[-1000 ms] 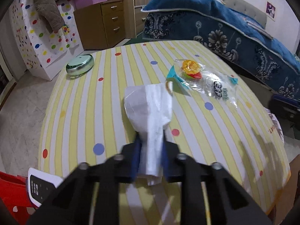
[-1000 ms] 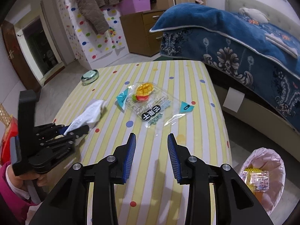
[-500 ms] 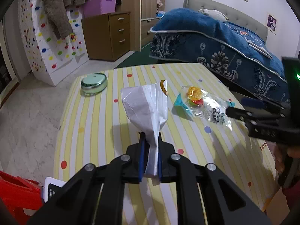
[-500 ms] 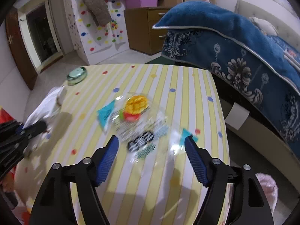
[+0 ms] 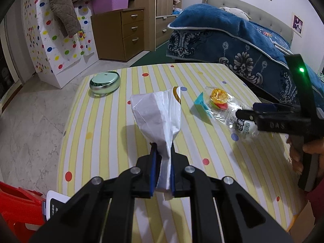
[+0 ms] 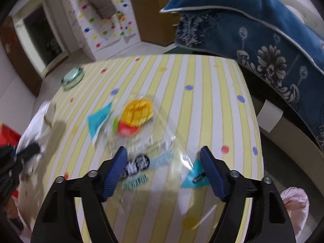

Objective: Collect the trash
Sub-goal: 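Grasp the clear mango snack packet with the right tool while the left tool holds the bag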

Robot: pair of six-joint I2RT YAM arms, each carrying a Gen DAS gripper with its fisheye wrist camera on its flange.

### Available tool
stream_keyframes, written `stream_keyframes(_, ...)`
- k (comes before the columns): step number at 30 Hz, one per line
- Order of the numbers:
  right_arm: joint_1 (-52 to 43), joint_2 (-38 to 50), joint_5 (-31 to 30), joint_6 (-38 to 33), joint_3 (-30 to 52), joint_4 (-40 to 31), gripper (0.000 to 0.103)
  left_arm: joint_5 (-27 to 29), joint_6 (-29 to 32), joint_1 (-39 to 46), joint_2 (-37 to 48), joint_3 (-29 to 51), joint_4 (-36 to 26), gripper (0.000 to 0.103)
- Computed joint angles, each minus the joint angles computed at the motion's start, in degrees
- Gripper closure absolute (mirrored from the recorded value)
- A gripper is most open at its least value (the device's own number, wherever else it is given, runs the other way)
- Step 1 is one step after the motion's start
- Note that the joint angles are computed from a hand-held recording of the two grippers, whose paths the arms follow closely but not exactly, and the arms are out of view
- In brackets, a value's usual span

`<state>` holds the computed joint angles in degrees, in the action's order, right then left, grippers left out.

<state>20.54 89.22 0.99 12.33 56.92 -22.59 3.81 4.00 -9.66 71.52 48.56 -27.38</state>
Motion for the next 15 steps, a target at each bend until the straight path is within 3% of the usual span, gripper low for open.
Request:
stream_keyframes(5, 5.1, -4.0, 5.9, -0.6, -2.9, -3.0, 0.067, 0.4, -0.1, 0.0, -2.2, -1.5, -0.8, 0.094)
stream_keyframes(6, 6.0, -5.0, 7.0, -0.4, -3.8, -2.8, 0.077, 0.5, -0.2, 0.0, -2.7, -1.9, -1.1, 0.094)
stream_keyframes(10, 9.0, -8.4, 9.4, 1.5, -7.0, -2.6, 0.096, 0.3, -0.6, -0.6, -4.8, -3.1, -2.2, 0.094)
stream_keyframes(15, 12.9, -16.8, 12.2, 7.8, -11.2, -2.5, 0.100, 0.7, -0.6, -0.8, -8.5, -4.0, -4.5, 0.094)
